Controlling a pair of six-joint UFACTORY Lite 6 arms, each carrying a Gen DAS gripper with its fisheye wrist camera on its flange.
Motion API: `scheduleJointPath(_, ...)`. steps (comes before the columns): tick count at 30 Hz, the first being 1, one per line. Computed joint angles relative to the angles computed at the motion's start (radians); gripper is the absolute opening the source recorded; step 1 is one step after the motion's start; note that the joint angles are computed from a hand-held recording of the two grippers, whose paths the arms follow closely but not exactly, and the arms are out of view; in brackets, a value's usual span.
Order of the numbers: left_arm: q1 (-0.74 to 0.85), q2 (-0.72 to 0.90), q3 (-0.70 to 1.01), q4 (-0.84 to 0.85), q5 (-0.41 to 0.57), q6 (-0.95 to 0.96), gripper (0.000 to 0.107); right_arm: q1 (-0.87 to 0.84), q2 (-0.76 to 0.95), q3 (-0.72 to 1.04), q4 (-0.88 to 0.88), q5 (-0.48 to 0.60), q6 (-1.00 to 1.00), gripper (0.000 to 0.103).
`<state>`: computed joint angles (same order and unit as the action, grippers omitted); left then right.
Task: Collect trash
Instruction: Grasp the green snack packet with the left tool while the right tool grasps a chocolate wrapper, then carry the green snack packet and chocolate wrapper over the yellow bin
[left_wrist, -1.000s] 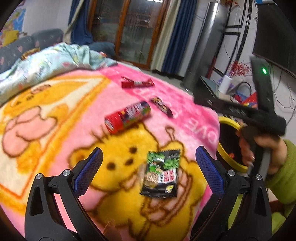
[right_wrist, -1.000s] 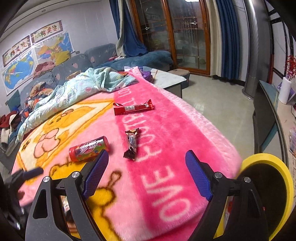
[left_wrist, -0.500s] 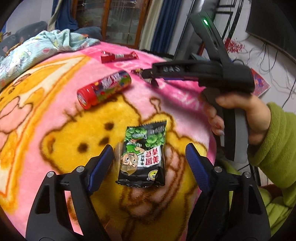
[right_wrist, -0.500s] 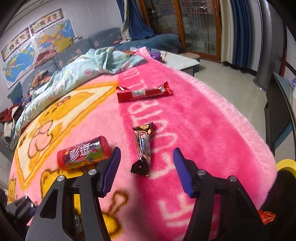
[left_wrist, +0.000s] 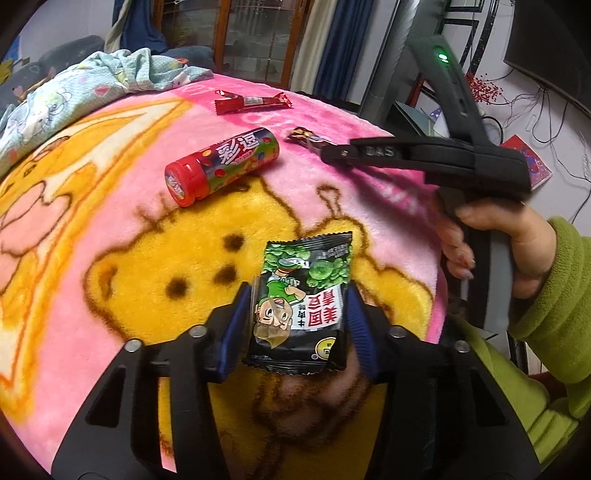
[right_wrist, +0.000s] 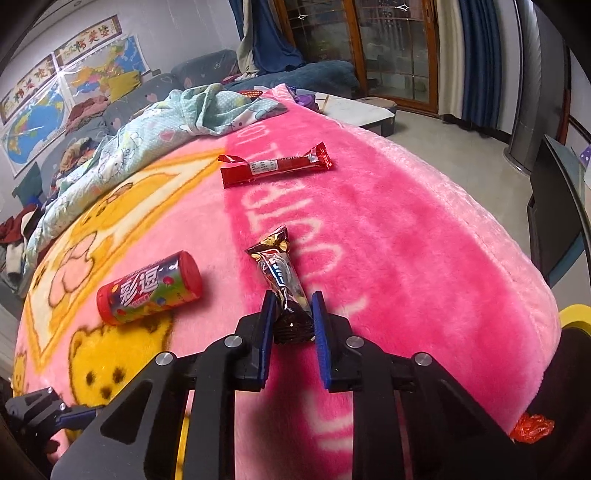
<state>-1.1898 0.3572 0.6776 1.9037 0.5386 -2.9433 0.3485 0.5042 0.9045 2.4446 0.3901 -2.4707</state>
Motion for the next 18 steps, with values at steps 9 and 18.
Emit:
scheduleJointPath(9,-0.002,-0.005,0.000,-0.029,0.013,0.024,0.026,-0.040,-0.112,-0.137,-0.053,0.051,0.016,0.019)
scheduleJointPath(18,0.000,-0.020,0.052,-0.086,0.023,0.124,0.025,-0.138,-0.267,-0.240,-0.202,0.095,0.117,0.019)
